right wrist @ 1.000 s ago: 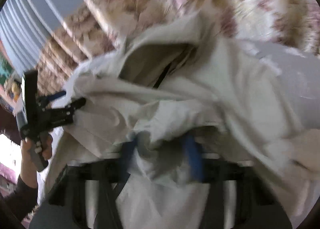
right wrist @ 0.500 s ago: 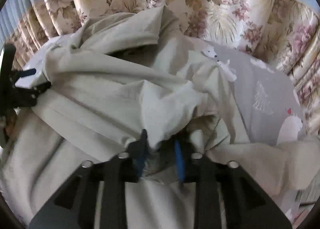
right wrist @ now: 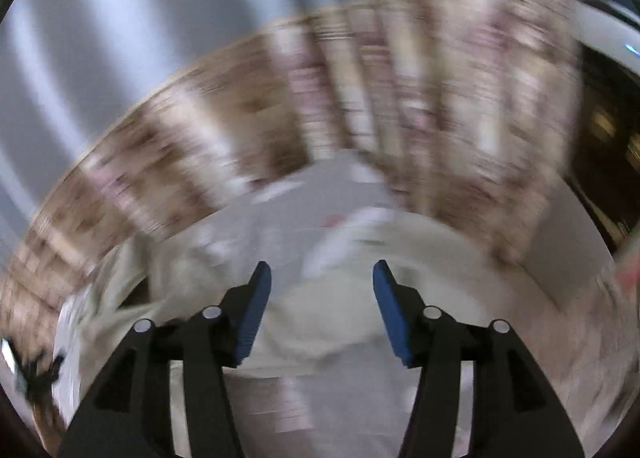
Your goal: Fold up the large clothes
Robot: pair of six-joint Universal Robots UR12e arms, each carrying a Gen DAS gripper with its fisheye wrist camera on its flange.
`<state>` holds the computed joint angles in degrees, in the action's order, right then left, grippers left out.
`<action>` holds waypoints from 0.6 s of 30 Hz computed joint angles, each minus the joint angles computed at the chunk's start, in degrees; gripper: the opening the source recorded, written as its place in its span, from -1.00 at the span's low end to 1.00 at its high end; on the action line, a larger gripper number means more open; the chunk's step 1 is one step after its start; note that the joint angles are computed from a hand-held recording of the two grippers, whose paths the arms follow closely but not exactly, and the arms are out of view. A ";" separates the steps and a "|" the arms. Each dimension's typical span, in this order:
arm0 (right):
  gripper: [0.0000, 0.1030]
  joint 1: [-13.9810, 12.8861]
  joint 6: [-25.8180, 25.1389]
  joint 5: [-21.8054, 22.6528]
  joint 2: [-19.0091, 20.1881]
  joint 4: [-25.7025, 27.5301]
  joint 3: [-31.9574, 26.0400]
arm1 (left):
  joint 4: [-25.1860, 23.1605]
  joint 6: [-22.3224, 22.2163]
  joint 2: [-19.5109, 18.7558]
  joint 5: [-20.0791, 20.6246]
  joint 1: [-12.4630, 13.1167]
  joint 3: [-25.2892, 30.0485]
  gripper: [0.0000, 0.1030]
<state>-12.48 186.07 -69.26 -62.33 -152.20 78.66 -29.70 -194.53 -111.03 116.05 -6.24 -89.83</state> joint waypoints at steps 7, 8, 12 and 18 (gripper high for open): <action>0.42 -0.59 7.49 -10.48 2.20 -0.60 0.03 | -1.40 -2.77 0.95 -3.41 0.60 -1.13 0.94; 0.42 -0.63 7.23 -10.20 3.34 0.71 -1.52 | -1.56 -2.62 0.92 -3.06 0.44 -1.05 0.94; -0.98 -0.93 2.49 -5.75 7.67 7.74 -7.82 | -1.82 -2.43 0.97 -1.85 0.02 -0.93 0.94; -0.99 1.72 -6.96 -22.44 9.58 1.61 -11.47 | -2.73 -3.22 0.82 -0.90 -0.03 -0.45 0.94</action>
<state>-10.76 179.11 -91.70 -52.76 -150.59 67.19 -32.44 -197.76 -110.21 115.15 -6.27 -90.28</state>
